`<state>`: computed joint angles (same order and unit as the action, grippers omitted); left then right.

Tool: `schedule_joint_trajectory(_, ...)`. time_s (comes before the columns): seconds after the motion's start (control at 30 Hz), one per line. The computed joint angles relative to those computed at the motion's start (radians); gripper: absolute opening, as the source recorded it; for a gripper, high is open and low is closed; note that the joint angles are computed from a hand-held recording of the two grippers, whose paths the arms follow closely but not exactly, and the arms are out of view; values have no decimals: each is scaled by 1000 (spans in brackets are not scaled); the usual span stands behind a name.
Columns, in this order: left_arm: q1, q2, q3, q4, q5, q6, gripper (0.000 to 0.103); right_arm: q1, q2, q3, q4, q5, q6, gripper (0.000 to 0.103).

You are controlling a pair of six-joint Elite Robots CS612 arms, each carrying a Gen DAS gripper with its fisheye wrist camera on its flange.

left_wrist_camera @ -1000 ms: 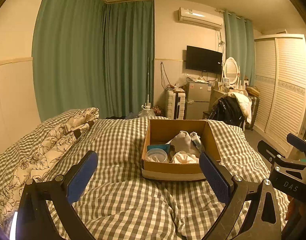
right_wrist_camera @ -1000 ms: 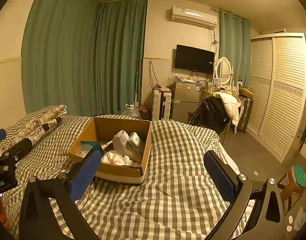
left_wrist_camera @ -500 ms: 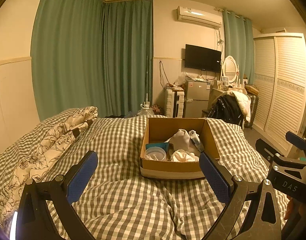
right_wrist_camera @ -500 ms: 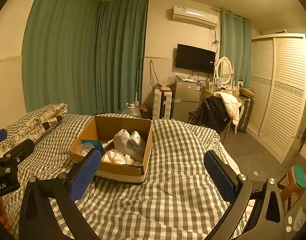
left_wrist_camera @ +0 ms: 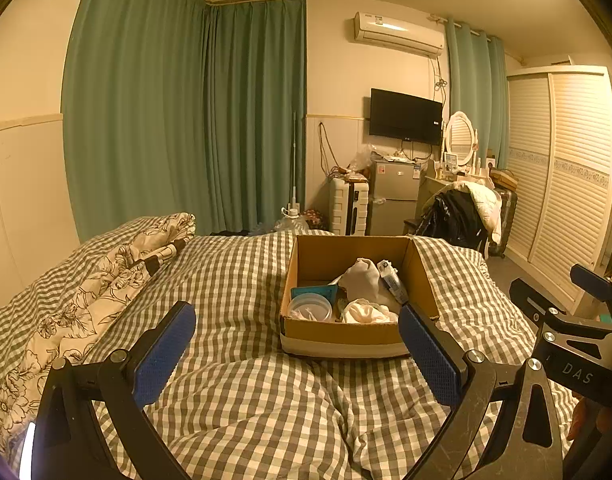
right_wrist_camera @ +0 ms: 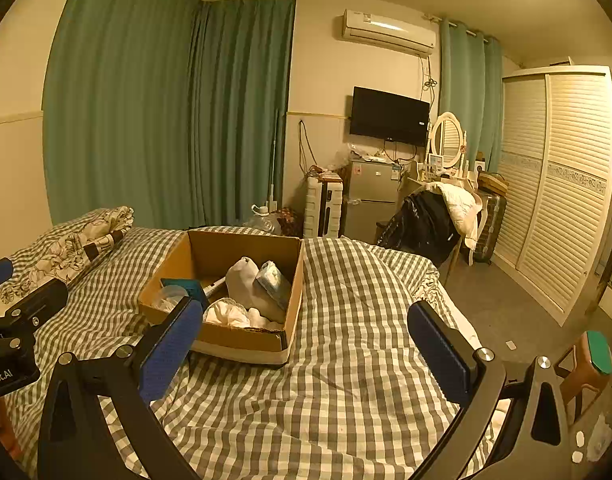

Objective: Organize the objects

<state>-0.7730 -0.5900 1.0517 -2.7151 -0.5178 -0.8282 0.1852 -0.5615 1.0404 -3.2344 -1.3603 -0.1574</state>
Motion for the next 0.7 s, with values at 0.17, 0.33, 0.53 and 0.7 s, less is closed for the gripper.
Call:
schedule_joint_trajectory(0.17, 0, 0, 0, 0, 0, 0, 103, 0, -1, 2, 2, 0, -2, 103)
schedule_joint_trajectory(0.33, 0, -1, 1, 5, -1, -5, 103, 1, -1, 3, 1, 1, -2, 103)
schedule_joint_trajectory(0.53, 0, -3, 5, 6, -1, -8, 103, 2, -1, 2, 1, -1, -2, 103)
schedule_joint_trajectory(0.7, 0, -3, 4, 10, -1, -11, 103, 2, -1, 2, 3, -1, -3, 103)
